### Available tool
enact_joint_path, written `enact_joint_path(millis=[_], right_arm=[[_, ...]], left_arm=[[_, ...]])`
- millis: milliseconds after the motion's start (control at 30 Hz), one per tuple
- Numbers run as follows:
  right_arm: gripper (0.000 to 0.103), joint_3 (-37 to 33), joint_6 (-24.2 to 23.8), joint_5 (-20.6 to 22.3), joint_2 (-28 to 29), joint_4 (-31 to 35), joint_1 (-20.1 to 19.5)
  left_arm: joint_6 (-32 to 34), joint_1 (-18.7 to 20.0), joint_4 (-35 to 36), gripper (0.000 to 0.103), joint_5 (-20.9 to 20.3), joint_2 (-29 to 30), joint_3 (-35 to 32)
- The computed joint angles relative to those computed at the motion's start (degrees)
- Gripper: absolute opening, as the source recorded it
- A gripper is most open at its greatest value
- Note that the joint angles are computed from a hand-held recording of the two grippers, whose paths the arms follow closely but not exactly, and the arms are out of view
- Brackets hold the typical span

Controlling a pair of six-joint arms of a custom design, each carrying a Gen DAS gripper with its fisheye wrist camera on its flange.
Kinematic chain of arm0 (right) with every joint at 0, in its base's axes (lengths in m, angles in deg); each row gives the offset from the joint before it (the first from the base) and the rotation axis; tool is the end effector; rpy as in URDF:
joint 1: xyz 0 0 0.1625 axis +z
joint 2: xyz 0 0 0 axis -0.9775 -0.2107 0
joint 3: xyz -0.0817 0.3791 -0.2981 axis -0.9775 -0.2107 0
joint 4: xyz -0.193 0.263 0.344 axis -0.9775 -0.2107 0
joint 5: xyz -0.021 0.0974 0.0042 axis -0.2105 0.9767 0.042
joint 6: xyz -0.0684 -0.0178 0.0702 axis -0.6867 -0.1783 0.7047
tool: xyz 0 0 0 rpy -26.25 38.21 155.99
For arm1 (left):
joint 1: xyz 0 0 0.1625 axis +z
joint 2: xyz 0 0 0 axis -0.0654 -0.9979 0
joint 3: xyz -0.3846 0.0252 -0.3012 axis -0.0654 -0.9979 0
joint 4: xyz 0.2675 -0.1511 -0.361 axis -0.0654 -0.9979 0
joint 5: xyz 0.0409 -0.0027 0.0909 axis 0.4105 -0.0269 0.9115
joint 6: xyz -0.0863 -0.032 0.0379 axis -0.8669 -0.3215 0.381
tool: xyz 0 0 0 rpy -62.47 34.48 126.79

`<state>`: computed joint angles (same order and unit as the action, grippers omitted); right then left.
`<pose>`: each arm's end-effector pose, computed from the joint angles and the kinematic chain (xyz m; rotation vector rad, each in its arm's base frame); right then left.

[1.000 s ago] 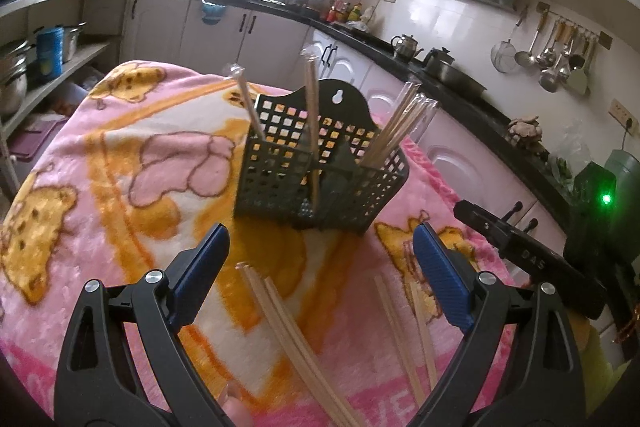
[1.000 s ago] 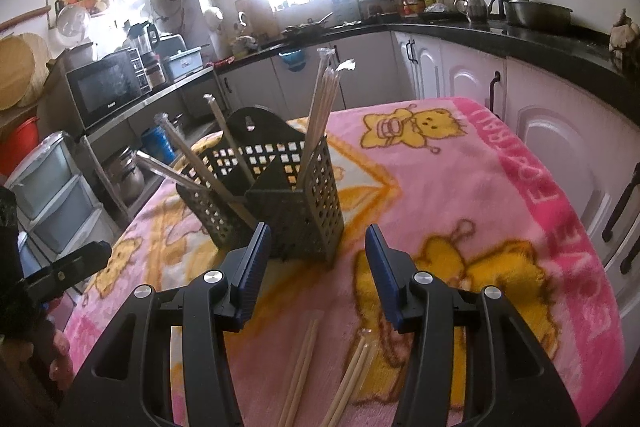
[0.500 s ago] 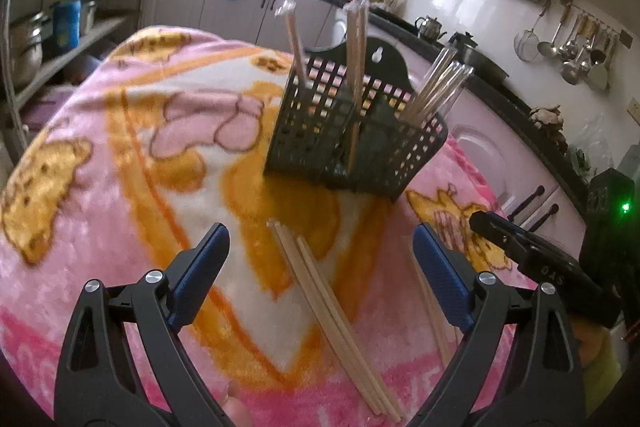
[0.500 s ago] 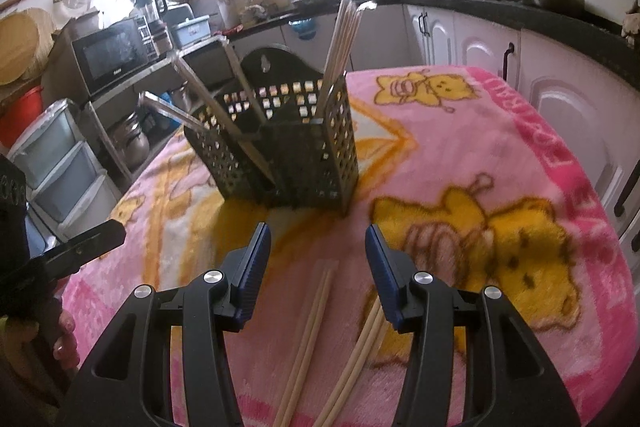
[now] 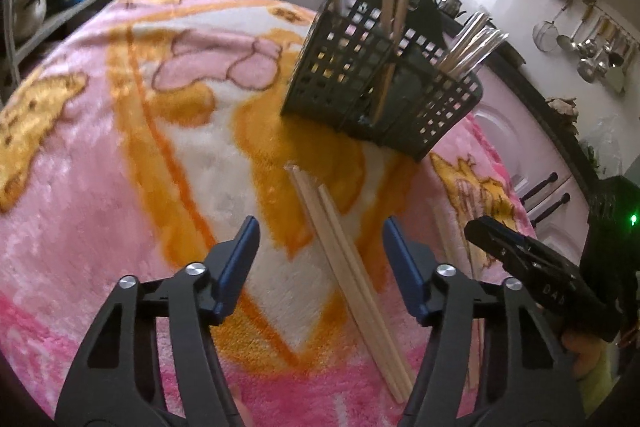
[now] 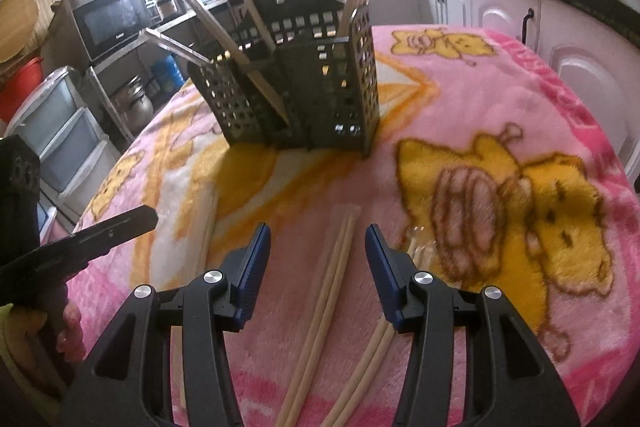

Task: Organize utensils
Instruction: 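Close the left tool on a chopstick while the right tool grasps another, then lift both held chopsticks and carry them over the caddy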

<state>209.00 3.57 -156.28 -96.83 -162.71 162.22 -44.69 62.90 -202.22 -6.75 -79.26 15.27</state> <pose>0.0386 -0.5968 0.2011 0.1245 -2.3807 1.0384 -0.2206 -0.6810 0.0230 0.7718 2.8040 -0.6058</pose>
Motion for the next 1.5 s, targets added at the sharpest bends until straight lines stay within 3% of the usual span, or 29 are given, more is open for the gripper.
enact_joint_path(millis=[167,367,733,1067,1267,1500], right_arm=[[0.047,-0.5,0.1,-0.2,0.1,2.6,-0.3],[0.047,-1.4,0.9,0.0,0.2,5.8,-0.6],[0.047,-3.3,4.4,-0.1,-0.1,11.2,-1.8],[0.033,-6.2,5.2,-1.0,0.5,15.6,-1.6],[0.018,-8.6,6.0,-1.2,1.4,18.8,-1.4],[0.013,-10.1,6.0,-1.1,2.6,19.8,-0.6]], left_arm=[[-3.1,0.7,3.8,0.033,1.0,0.9,-1.9],[-6.6,2.2,6.8,0.027,-2.4,2.1,-5.2],[-9.6,3.2,12.6,0.013,-3.4,5.3,-11.7],[-10.5,4.0,14.8,0.003,-4.0,6.3,-14.5],[-10.3,4.4,13.3,0.003,-4.4,5.0,-13.0],[-10.9,5.5,12.4,0.003,-5.2,2.9,-11.4]])
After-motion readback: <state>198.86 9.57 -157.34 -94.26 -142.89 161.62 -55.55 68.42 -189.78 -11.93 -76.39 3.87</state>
